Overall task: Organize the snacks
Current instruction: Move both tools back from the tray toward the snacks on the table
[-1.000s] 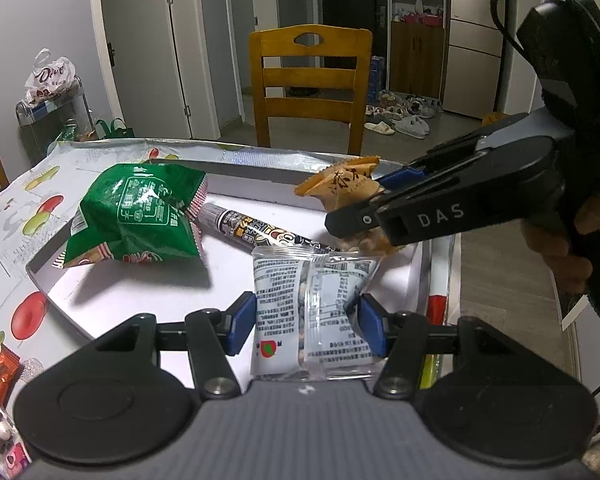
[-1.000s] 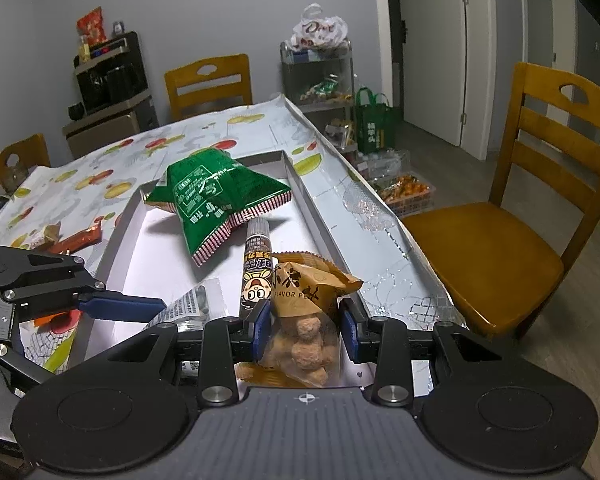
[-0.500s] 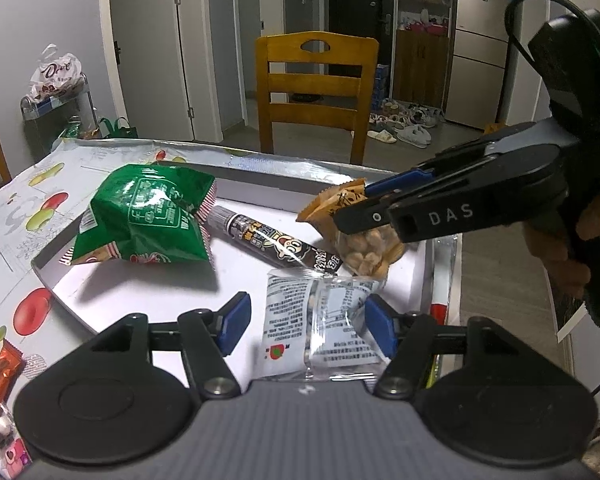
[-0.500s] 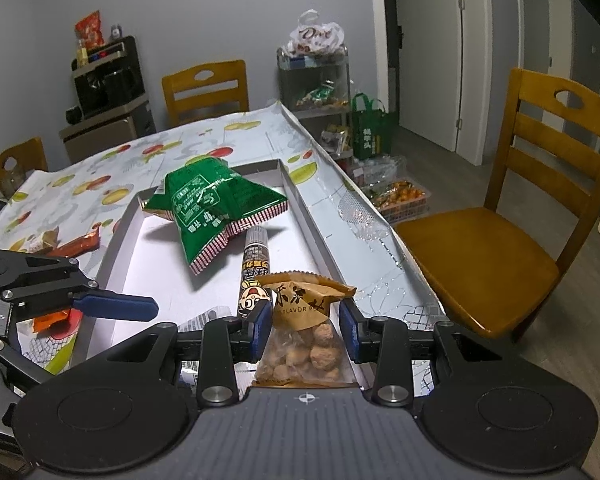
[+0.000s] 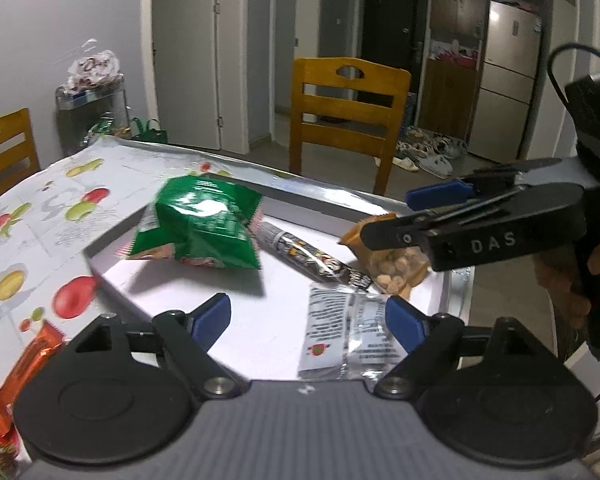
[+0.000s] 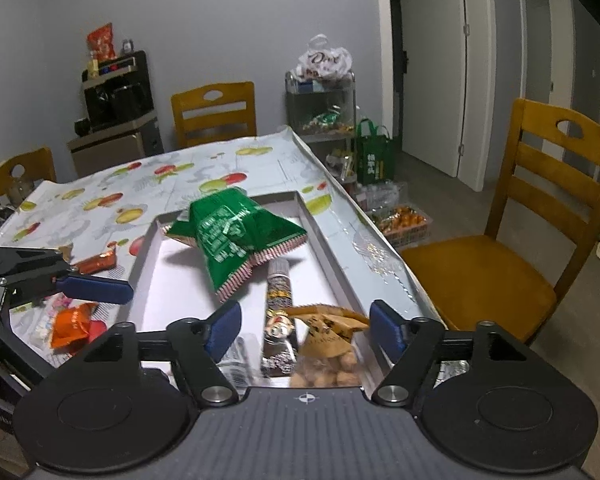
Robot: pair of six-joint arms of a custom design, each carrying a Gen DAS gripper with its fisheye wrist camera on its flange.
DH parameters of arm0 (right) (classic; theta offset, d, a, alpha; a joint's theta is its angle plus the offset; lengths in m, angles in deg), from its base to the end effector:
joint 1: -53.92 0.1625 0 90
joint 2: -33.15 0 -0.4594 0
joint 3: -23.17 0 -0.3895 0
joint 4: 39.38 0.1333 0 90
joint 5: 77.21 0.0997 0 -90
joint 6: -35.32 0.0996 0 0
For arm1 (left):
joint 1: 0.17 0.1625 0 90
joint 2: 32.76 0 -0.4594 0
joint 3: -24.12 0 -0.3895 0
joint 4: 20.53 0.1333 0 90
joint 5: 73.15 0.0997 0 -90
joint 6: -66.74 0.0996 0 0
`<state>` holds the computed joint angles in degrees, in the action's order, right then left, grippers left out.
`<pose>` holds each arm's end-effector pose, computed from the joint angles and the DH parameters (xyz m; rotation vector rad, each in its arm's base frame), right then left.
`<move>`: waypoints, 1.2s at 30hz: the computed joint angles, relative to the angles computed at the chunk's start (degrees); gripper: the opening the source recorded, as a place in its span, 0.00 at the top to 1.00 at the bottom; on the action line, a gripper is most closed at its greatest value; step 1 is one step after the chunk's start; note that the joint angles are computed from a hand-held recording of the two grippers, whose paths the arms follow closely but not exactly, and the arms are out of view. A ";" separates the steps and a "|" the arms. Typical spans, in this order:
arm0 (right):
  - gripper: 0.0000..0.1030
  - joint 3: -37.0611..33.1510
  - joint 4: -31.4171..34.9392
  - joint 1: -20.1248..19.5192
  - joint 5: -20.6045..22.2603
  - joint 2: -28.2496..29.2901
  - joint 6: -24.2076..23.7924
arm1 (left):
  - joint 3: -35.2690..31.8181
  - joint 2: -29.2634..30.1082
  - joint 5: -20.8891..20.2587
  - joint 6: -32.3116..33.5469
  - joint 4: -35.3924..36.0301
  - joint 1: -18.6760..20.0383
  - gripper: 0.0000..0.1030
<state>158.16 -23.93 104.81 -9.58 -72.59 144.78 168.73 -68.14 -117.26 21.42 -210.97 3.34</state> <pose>0.0000 -0.2714 0.2787 0.8838 -2.3724 1.0143 -0.3210 -0.2249 -0.0230 0.9686 2.3444 -0.9002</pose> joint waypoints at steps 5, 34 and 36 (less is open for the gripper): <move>0.27 1.06 -0.58 3.05 1.38 0.01 0.21 | 2.65 -4.61 2.35 -7.33 6.72 -2.54 0.14; 0.23 4.55 -7.29 27.88 13.00 8.34 8.82 | 10.45 -37.37 -0.70 -57.17 71.60 -21.81 0.09; 0.23 4.50 -7.63 29.11 13.85 9.01 9.30 | 10.51 -38.82 -1.97 -59.65 75.03 -23.06 0.09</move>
